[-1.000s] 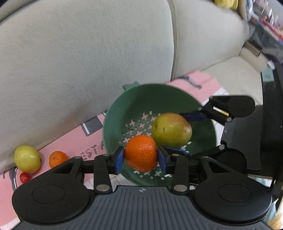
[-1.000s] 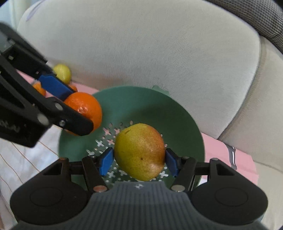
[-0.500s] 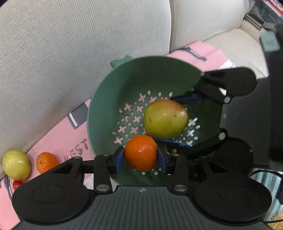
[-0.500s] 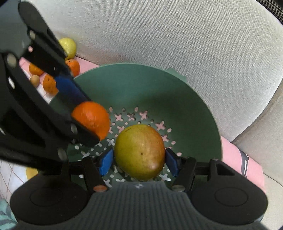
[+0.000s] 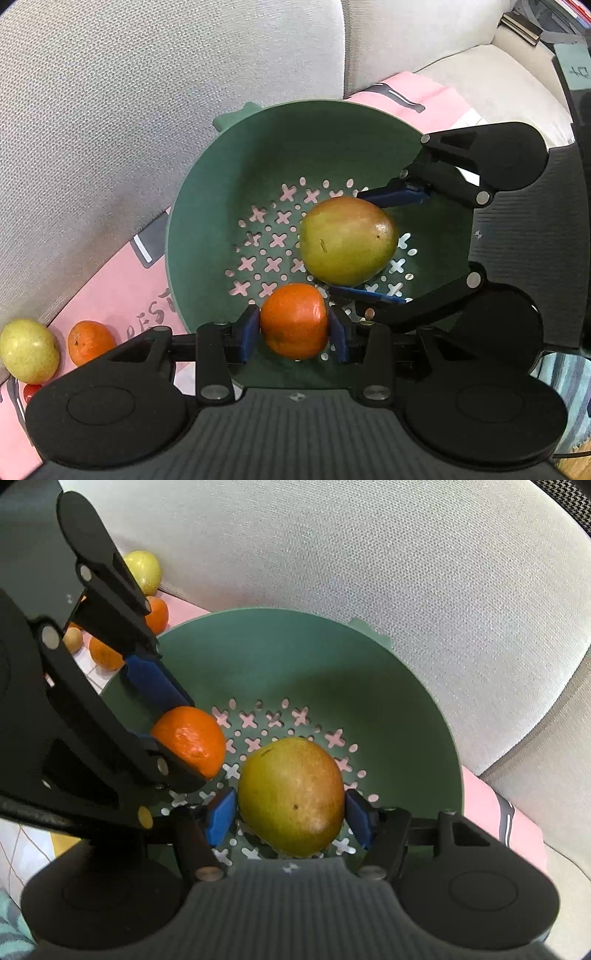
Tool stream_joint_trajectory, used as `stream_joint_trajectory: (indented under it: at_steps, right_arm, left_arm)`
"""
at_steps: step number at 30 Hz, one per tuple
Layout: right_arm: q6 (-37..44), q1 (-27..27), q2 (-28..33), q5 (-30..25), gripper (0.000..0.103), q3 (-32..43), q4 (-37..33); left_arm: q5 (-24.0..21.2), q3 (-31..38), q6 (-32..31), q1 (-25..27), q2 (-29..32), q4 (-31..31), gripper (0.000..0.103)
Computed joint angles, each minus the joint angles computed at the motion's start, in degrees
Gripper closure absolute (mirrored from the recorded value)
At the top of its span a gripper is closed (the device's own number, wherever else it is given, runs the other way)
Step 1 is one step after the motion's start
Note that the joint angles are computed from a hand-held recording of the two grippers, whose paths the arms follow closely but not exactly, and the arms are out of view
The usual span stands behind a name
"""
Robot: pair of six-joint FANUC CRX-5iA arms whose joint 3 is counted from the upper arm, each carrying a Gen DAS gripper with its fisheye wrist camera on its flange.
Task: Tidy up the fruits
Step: 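Open both tools to drop mandarin and pear into the colander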
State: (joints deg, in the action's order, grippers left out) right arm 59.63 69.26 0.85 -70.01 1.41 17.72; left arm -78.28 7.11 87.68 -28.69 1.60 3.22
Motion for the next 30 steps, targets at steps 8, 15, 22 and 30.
stream_joint_trajectory:
  at_steps: [8,15,22,30]
  right_arm:
    - [-0.61,0.49,0.3,-0.71,0.031,0.33,2.09]
    - [-2.41,2.4,0.17,-1.27,0.026,0.62,5.8]
    - [-10.76,6.38,-0.56,-2.46,0.021,-1.27,14.3]
    - [-23.87,11.2,0.04,-4.86,0.018,-0.73,20.65]
  left_arm:
    - [0.27,-0.09,1.23,0.01,-1.34,-0.64,0.049]
    - [2.26,-2.02,3.76,-0.64,-6.14,-1.8,0.048]
    - [2.72,-3.17,10.51,-2.98,-12.26,-6.78,0.047]
    - [2.34,-5.7,19.35,-4.85,-20.27,-12.29,0.047]
